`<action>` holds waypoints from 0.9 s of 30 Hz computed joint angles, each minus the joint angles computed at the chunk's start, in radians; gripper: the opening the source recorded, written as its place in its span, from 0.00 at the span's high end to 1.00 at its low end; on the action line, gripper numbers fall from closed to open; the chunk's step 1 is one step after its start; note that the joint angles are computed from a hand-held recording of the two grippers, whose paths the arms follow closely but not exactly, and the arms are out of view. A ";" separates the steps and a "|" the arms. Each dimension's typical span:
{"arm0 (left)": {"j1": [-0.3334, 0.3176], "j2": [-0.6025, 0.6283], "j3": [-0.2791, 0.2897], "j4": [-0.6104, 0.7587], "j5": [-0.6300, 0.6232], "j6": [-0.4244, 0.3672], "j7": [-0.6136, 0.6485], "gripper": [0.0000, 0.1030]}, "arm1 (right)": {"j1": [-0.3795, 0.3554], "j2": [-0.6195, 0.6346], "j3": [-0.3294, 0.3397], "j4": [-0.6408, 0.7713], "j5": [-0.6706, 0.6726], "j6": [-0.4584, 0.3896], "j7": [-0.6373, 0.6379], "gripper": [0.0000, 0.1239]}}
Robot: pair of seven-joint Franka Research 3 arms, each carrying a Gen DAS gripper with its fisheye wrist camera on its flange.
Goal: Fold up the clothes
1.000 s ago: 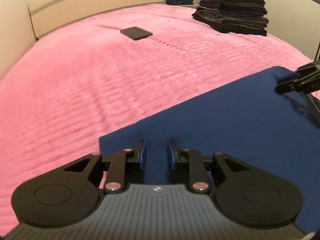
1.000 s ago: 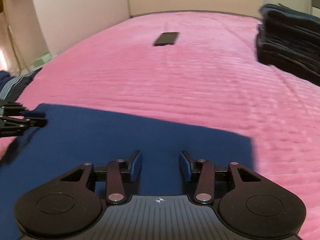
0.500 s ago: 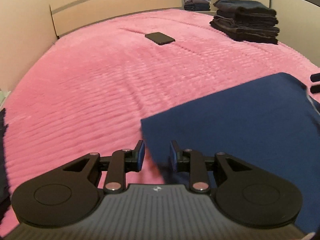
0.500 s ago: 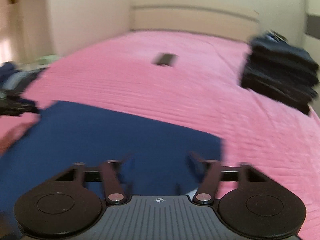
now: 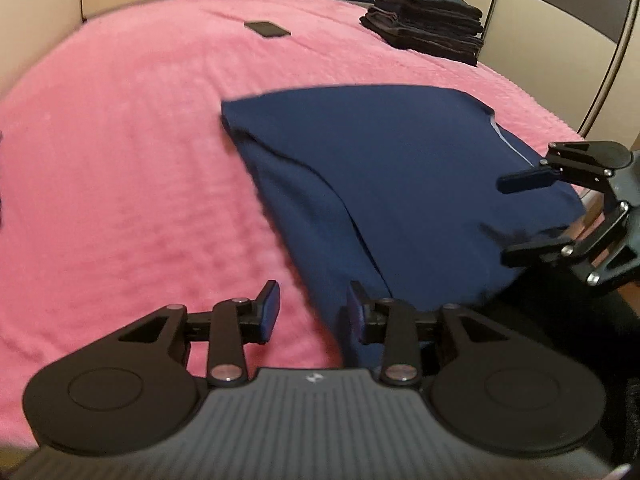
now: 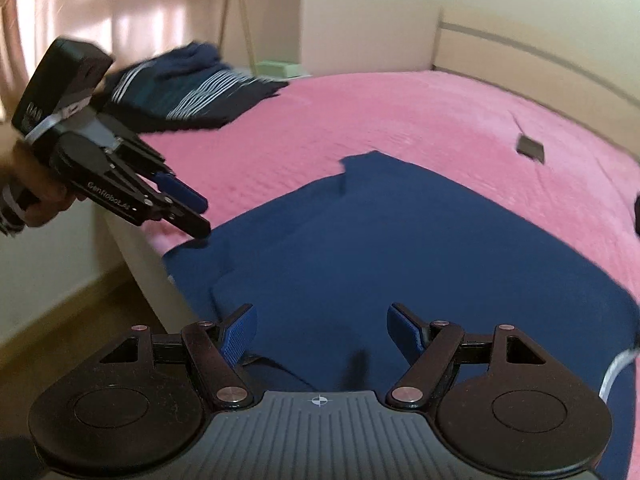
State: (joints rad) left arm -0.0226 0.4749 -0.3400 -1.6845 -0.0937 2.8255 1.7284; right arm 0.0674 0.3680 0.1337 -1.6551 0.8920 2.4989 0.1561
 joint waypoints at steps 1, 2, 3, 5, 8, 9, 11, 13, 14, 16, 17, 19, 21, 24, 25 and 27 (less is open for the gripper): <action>0.009 0.001 -0.013 -0.008 -0.015 0.001 0.005 0.70 | 0.002 -0.008 0.002 -0.011 -0.005 -0.001 -0.009 0.40; 0.026 0.006 -0.035 -0.010 -0.038 0.001 0.022 0.72 | 0.004 -0.014 0.003 -0.022 -0.007 0.000 -0.024 0.40; 0.046 0.013 -0.061 -0.007 -0.066 -0.004 0.046 0.73 | 0.010 -0.020 0.007 -0.039 -0.008 0.012 -0.044 0.40; 0.081 0.024 -0.106 -0.002 -0.124 -0.009 0.095 1.00 | 0.022 -0.015 0.010 -0.047 -0.020 0.033 -0.090 0.40; 0.126 0.029 -0.162 0.004 -0.213 0.007 0.164 1.00 | 0.031 -0.036 0.027 -0.102 -0.018 0.071 -0.210 0.39; 0.138 0.029 -0.177 0.008 -0.240 0.011 0.184 1.00 | 0.036 -0.042 0.034 -0.119 -0.015 0.086 -0.259 0.39; 0.151 0.030 -0.190 0.024 -0.282 0.008 0.211 1.00 | 0.052 -0.045 0.046 -0.148 -0.006 0.134 -0.348 0.40; 0.156 0.033 -0.195 0.044 -0.316 0.002 0.233 1.00 | 0.069 -0.040 0.059 -0.169 0.009 0.195 -0.433 0.40; 0.154 0.034 -0.193 0.053 -0.327 -0.003 0.241 1.00 | 0.076 -0.034 0.066 -0.176 0.015 0.228 -0.468 0.40; 0.140 0.031 -0.178 0.066 -0.333 -0.016 0.254 1.00 | 0.089 -0.028 0.074 -0.184 0.020 0.279 -0.500 0.40; 0.134 0.030 -0.172 0.071 -0.337 -0.023 0.259 1.00 | 0.092 -0.025 0.078 -0.187 0.022 0.300 -0.511 0.42; 0.123 0.032 -0.159 0.082 -0.345 -0.038 0.266 1.00 | 0.102 -0.021 0.078 -0.188 0.008 0.327 -0.499 0.61; 0.113 0.031 -0.146 0.087 -0.352 -0.052 0.268 1.00 | 0.107 -0.010 0.081 -0.182 -0.005 0.363 -0.488 0.65; 0.105 0.032 -0.133 0.092 -0.367 -0.070 0.270 1.00 | 0.099 0.017 0.101 -0.159 -0.013 0.407 -0.494 0.96; 0.102 0.033 -0.128 0.094 -0.371 -0.075 0.270 1.00 | 0.096 0.024 0.106 -0.151 -0.020 0.417 -0.491 0.96; 0.098 0.034 -0.121 0.099 -0.377 -0.082 0.272 1.00 | 0.090 0.033 0.108 -0.133 -0.037 0.404 -0.451 0.96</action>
